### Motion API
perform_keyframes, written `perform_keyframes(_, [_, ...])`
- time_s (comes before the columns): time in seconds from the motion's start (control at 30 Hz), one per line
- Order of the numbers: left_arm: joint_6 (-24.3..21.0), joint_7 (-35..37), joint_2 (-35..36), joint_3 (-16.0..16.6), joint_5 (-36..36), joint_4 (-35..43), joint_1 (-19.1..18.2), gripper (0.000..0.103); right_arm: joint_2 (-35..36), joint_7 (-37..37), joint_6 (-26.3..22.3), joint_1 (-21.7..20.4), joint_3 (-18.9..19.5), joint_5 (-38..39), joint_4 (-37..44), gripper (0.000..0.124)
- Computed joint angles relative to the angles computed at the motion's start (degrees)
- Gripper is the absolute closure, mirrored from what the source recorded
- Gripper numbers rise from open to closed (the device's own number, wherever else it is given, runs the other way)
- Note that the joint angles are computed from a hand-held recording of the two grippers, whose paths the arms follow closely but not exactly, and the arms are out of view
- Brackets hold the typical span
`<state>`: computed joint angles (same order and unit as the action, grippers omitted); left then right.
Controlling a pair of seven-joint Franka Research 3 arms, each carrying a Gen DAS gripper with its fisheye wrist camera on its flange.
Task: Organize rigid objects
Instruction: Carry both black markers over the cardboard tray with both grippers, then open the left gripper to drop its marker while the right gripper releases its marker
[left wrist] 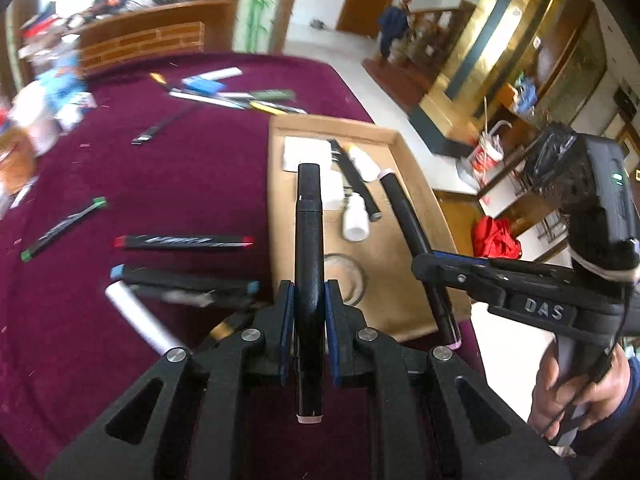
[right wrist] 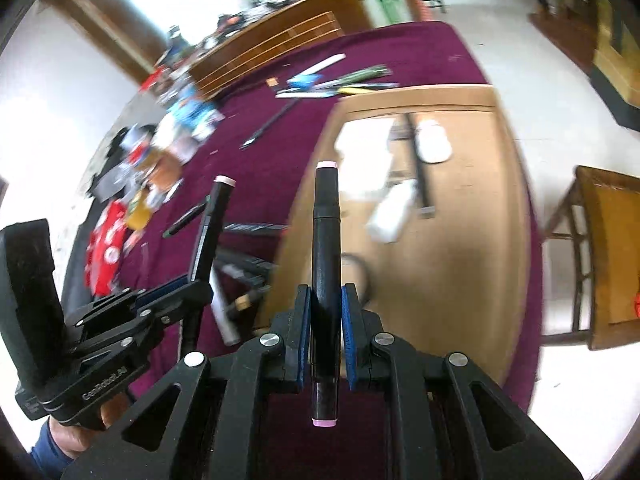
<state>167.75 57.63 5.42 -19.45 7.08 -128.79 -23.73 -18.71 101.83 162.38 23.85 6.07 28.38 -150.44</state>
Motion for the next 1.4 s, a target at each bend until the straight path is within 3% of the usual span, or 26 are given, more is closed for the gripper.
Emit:
perform_keyframes(0.1, [-4.4,1.7,6.5,-0.5,0.1,7.4,-0.4,0.091,1.5,-0.6,-0.4,-1.0,-1.5,0.5,0.2,0.111])
perform_keyframes(0.27, [-9.9,-1.7,12.3,1.3,4.3,14.2,-2.2,0.091,4.3,1.5,-1.5,-4.0,-1.1,-1.8,1.3,0.111])
perform_keyframes(0.5, [-14.5,-8.2,15.1,4.1,11.8,17.4,-4.7,0.091,7.1,-0.1,-3.1,-4.4,-2.3,0.5,2.0,0.111])
perform_keyframes(0.73, [-17.1,-9.6,17.4,3.7,13.8,19.6,-4.8,0.091,9.7,-0.2,-4.1,-4.9,-1.4,-0.7,4.2,0.111])
perform_keyframes(0.8, [-17.0,-8.3,18.2,2.6,11.6,19.8,-3.6,0.091,9.9,0.1,-4.2,-5.0,-1.3,-1.2,4.3,0.111])
perform_keyframes(1.03, [-15.8,-10.0,17.0,3.1,13.2,18.1,-4.7,0.090,9.0,1.2,-5.0,-5.5,-0.9,-3.0,4.0,0.107])
perform_keyframes(1.13, [-14.3,-9.0,15.6,1.7,10.6,16.4,-3.2,0.079,6.9,5.0,-3.5,-6.6,0.6,-7.7,2.5,0.096])
perform_keyframes(1.2, [-12.5,-9.6,13.9,1.8,10.4,14.7,-3.2,0.059,5.5,7.2,-2.9,-6.9,1.2,-10.1,1.8,0.095])
perform_keyframes(1.4, [-8.0,-13.5,6.3,2.8,13.7,7.5,-3.6,0.058,2.6,6.7,0.0,-4.3,1.2,-8.8,1.4,0.095])
